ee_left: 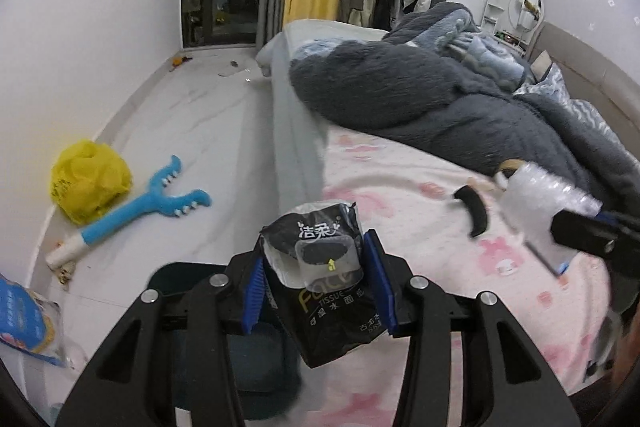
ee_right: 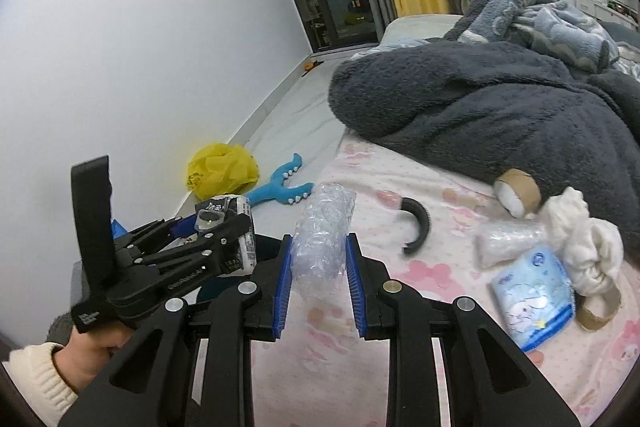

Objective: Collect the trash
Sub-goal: 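Carry the black pack and bubble wrap with both tools over the green trash bin, then open the left tool to drop the black pack while the right tool drops the bubble wrap into the bin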

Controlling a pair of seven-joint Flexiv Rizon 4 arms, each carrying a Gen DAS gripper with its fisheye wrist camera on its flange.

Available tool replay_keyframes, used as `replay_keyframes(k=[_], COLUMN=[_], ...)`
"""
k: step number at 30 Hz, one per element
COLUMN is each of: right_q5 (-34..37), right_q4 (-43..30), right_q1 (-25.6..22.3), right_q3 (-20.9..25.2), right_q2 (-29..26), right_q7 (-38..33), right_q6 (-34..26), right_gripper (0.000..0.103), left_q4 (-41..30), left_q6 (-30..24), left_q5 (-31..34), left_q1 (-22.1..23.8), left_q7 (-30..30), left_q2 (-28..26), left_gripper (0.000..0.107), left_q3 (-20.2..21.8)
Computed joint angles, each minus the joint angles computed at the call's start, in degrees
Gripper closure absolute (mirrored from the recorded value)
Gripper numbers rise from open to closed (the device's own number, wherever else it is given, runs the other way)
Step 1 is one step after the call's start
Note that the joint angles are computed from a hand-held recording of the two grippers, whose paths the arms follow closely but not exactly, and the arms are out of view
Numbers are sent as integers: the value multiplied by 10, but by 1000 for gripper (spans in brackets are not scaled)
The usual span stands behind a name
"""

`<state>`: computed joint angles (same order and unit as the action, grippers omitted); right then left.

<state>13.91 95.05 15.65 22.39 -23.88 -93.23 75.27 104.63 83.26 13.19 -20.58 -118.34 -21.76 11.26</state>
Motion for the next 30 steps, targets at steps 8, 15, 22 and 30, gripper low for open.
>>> replay_keyframes(k=[8,15,22,30], right_q5=[-24,-44,-66,-89], right_q4=[-28,-57,-91,-112], right_q1=[31,54,77,99], right_q3=[-3,1,-6,-12], right_q2=[-25,-52,-85,-111], right_q7=[15,22,34,46], right_q6=[-9,-22,-40,-54], right_gripper=[77,77,77,77], left_q4=[37,91,136,172], left_q6=[8,27,21,12], left_q5=[-9,-72,-151,-231], left_q1=[29,79,130,176], left_q7=[22,62,110,161], left_q2=[3,8,12,12], left_gripper=[58,58,58,58], left_q3=[-7,-36,-71,-113])
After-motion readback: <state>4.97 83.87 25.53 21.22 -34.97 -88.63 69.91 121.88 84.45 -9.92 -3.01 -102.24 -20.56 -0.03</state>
